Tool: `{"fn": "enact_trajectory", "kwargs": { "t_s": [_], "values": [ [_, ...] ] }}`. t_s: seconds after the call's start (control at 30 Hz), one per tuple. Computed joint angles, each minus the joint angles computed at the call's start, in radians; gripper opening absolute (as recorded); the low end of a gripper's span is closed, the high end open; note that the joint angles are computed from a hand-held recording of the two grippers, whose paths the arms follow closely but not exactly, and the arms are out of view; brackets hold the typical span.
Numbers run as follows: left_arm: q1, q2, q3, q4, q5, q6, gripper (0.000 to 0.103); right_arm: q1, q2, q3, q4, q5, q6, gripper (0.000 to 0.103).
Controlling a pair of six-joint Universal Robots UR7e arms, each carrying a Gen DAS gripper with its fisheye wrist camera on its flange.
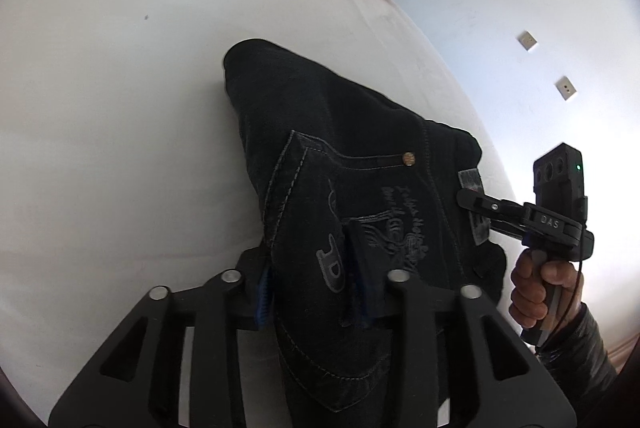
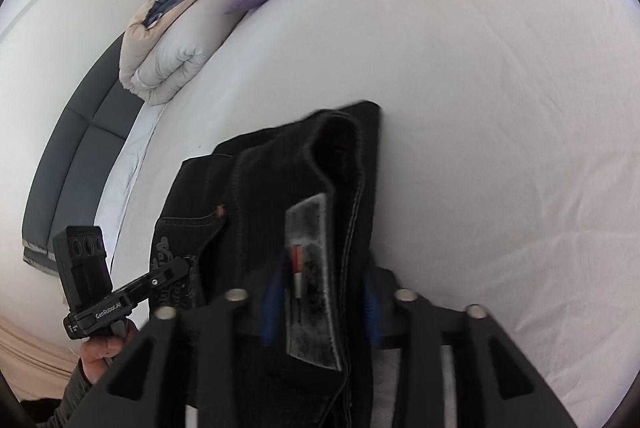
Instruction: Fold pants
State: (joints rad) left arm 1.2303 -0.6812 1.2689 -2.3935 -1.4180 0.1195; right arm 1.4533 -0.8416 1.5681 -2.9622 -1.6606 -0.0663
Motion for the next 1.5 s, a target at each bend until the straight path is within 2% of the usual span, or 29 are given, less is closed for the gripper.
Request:
{"fn": "enact_trajectory", "kwargs": {
  "t_s": [0.07, 0.13, 0.23, 0.33, 0.47, 0.6, 0.63, 0.73, 0.77, 0.83, 0.9, 0.97, 1.0, 1.07, 1.2, 1.33, 1.4, 1.5],
  "values": [
    [0.004, 0.005, -0.011, -0.003, -0.011, 0.001, 0.042, -0.018, -0.014, 0.029, -0.026, 0.045, 0.007, 0.046],
    [-0.003, -0.006, 0.024, -0.036, -0.005, -0.004, 0.046, -0.022, -0.035, 0.066, -0.063, 0.049, 0.004, 0.050],
    [-0.015, -0.025, 0.057, -0.076, 0.032, 0.011, 0.049, -0.018, -0.064, 0.122, -0.121, 0.020, 0.017, 0.052],
    [-0.044, -0.095, 0.197, -0.194, 0.100, 0.049, 0.050, 0.009, -0.089, 0.181, -0.193, -0.065, 0.013, 0.052],
    [-0.127, -0.200, 0.401, -0.465, 0.260, 0.174, 0.064, 0.081, -0.113, 0.267, -0.343, -0.202, -0.054, 0.054],
    [-0.247, -0.293, 0.621, -0.842, 0.369, 0.360, 0.098, 0.180, -0.120, 0.365, -0.559, -0.328, -0.161, 0.065],
    [-0.279, -0.311, 0.666, -0.935, 0.383, 0.398, 0.102, 0.213, -0.113, 0.379, -0.620, -0.366, -0.200, 0.069],
    [-0.362, -0.354, 0.770, -1.170, 0.404, 0.507, 0.103, 0.297, -0.096, 0.420, -0.797, -0.442, -0.321, 0.080],
    [-0.400, -0.373, 0.804, -1.240, 0.431, 0.541, 0.103, 0.323, -0.088, 0.424, -0.850, -0.464, -0.353, 0.084],
    [-0.464, -0.403, 0.841, -1.290, 0.493, 0.547, 0.103, 0.376, -0.075, 0.439, -0.983, -0.493, -0.413, 0.097],
    [-0.520, -0.439, 0.879, -1.325, 0.551, 0.535, 0.103, 0.420, -0.077, 0.465, -1.109, -0.493, -0.463, 0.103],
    [-0.575, -0.486, 0.915, -1.315, 0.631, 0.510, 0.103, 0.462, -0.083, 0.477, -1.194, -0.497, -0.515, 0.103],
    [-0.602, -0.523, 0.933, -1.257, 0.671, 0.469, 0.103, 0.489, -0.086, 0.481, -1.247, -0.501, -0.560, 0.103],
    [-0.624, -0.585, 0.949, -1.117, 0.693, 0.378, 0.103, 0.530, -0.094, 0.477, -1.293, -0.517, -0.616, 0.103],
    [-0.658, -0.660, 0.988, -0.962, 0.774, 0.200, 0.103, 0.608, -0.101, 0.464, -1.375, -0.563, -0.701, 0.103],
    [-0.650, -0.687, 1.005, -0.773, 0.832, 0.039, 0.103, 0.645, -0.097, 0.473, -1.331, -0.644, -0.671, 0.103],
    [-0.625, -0.694, 1.005, -0.670, 0.813, -0.057, 0.103, 0.635, -0.078, 0.481, -1.319, -0.679, -0.659, 0.103],
    [-0.577, -0.663, 0.993, -0.586, 0.780, -0.145, 0.103, 0.605, -0.025, 0.462, -1.272, -0.779, -0.618, 0.103]
  ]
}}
